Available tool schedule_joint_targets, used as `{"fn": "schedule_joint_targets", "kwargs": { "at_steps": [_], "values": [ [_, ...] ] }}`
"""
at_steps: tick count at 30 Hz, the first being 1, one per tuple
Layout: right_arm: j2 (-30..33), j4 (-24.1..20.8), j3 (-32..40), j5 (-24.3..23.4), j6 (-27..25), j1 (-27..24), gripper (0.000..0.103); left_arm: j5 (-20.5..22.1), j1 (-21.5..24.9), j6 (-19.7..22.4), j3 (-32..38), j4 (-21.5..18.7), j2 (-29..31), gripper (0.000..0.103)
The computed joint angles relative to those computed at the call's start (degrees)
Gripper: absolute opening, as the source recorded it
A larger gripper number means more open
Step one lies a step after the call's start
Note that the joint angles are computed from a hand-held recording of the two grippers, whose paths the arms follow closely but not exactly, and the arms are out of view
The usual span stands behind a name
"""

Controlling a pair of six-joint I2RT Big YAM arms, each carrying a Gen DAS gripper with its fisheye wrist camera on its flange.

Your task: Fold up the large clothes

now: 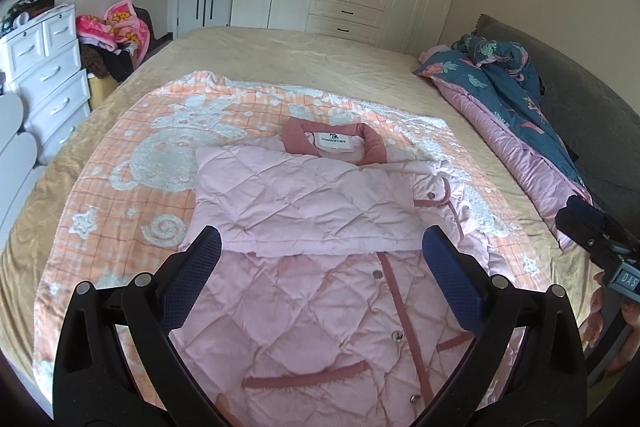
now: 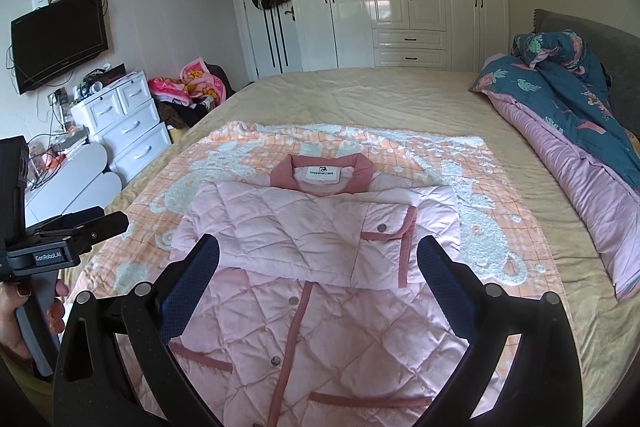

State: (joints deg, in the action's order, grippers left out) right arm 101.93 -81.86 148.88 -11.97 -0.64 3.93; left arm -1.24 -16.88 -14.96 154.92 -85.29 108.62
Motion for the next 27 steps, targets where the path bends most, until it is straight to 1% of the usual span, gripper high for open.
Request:
{"fn": "schedule_joint_targets", "kwargs": {
  "at_steps": [4, 16, 22, 27],
  "values": [
    [-3.4, 1.6, -5.1, -0.3, -0.7, -0.4, 0.099, -0.8, -0.7, 0.0, -8.5, 3.9, -4.9, 0.095],
    [-12.2, 6.6, -19.1, -1.3, -1.5, -2.6, 0.099, -3.5, -2.3, -0.3, -24.8, 10.5, -13.8, 0.095],
    [-15.3, 8.0, -25.1, -1.8, -2.1, -4.1, 0.099, -3.9, -2.6, -1.2, -31.3, 12.5, -17.0, 0.095],
    [-17.2, 8.5, -29.2, -1.7, -3.0, -5.2, 0.099, -4.5, -2.9, -1.7, -35.2, 13.0, -18.8, 0.095]
  ]
}}
